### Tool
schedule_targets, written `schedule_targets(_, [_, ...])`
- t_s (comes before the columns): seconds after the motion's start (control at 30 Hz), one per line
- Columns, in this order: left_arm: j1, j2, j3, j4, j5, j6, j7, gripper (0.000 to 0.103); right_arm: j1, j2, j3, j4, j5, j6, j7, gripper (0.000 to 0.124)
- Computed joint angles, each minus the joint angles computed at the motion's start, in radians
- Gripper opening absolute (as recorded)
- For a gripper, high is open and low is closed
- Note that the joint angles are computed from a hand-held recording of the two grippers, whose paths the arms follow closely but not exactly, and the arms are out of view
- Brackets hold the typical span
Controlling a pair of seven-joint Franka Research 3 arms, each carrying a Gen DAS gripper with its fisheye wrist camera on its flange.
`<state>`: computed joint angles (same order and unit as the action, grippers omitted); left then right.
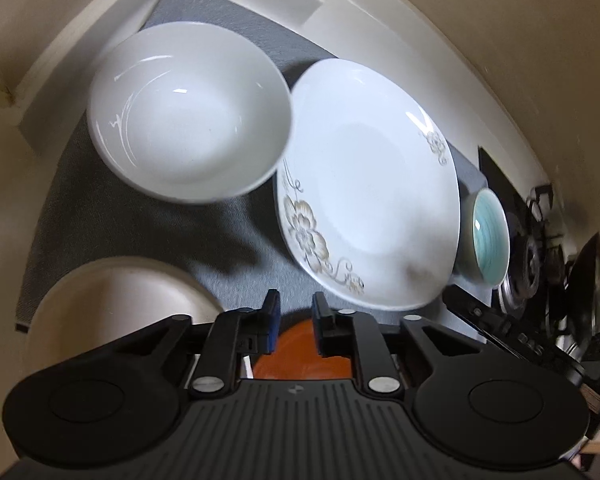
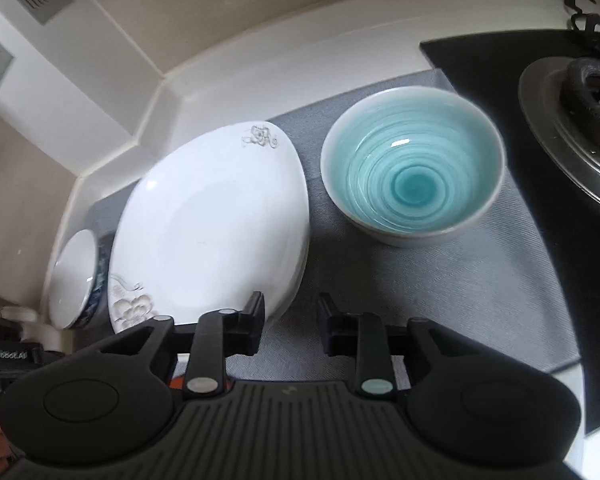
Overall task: Organize plates and bowls
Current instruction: 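Move both grippers to the orange plate and grasp its rim, then lift the orange plate with both grippers onto the stacked white plates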
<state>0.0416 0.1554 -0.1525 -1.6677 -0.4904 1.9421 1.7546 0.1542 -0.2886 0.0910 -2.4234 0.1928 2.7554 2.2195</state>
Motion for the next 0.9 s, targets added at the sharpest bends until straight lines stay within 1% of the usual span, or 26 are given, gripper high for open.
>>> schedule_targets(0.03, [-0.003, -0.015, -0.001, -0.012, 0.012, 0.003, 0.008, 0.027, 0.020, -0.019, -0.011, -0.011, 0.020, -0.020, -0.033, 0.032])
schedule_targets(0.1, [-0.012, -0.047, -0.002, -0.036, 0.043, 0.006, 0.019, 0.035, 0.059, -0.048, -0.026, -0.028, 0.060, -0.081, -0.108, 0.033])
schedule_targets(0.17, [-0.019, -0.073, 0.002, -0.061, 0.047, 0.007, 0.035, 0.039, 0.089, -0.069, -0.028, -0.046, 0.099, -0.126, -0.160, 0.033])
schedule_targets(0.27, [-0.026, -0.101, 0.012, -0.082, 0.045, -0.011, 0.058, 0.041, 0.109, -0.078, -0.011, -0.069, 0.119, -0.150, -0.204, 0.033])
schedule_targets(0.3, [-0.029, -0.109, 0.014, -0.088, 0.042, -0.017, 0.068, 0.043, 0.109, -0.078, -0.003, -0.075, 0.113, -0.153, -0.211, 0.031])
schedule_targets(0.33, [-0.033, -0.118, 0.015, -0.096, 0.043, -0.019, 0.078, 0.045, 0.099, -0.083, 0.015, -0.085, 0.084, -0.146, -0.203, 0.027])
schedule_targets(0.37, [-0.038, -0.128, 0.015, -0.106, 0.046, -0.018, 0.086, 0.046, 0.090, -0.087, 0.025, -0.088, 0.059, -0.148, -0.201, 0.014])
schedule_targets(0.4, [-0.044, -0.139, 0.016, -0.117, 0.048, -0.018, 0.096, 0.046, 0.084, -0.094, 0.028, -0.092, 0.044, -0.154, -0.198, 0.007])
schedule_targets(0.5, [-0.058, -0.162, 0.020, -0.136, 0.048, -0.038, 0.147, 0.046, 0.052, -0.131, 0.025, -0.115, 0.021, -0.164, -0.160, 0.005])
schedule_targets(0.57, [-0.069, -0.173, 0.021, -0.145, 0.057, -0.057, 0.168, 0.047, 0.029, -0.167, 0.023, -0.138, -0.002, -0.174, -0.145, 0.005])
schedule_targets(0.63, [-0.082, -0.169, 0.018, -0.145, 0.077, -0.080, 0.183, 0.047, 0.038, -0.204, -0.003, -0.162, 0.025, -0.182, -0.169, 0.005])
schedule_targets(0.73, [-0.104, -0.159, 0.006, -0.146, 0.120, -0.095, 0.183, 0.048, 0.025, -0.252, -0.001, -0.193, 0.042, -0.198, -0.152, 0.008])
schedule_targets(0.83, [-0.121, -0.134, -0.005, -0.141, 0.141, -0.114, 0.191, 0.048, 0.033, -0.275, -0.003, -0.223, 0.074, -0.189, -0.150, 0.017])
schedule_targets(0.9, [-0.129, -0.120, -0.011, -0.145, 0.162, -0.111, 0.182, 0.048, 0.042, -0.272, -0.001, -0.231, 0.097, -0.179, -0.145, 0.030])
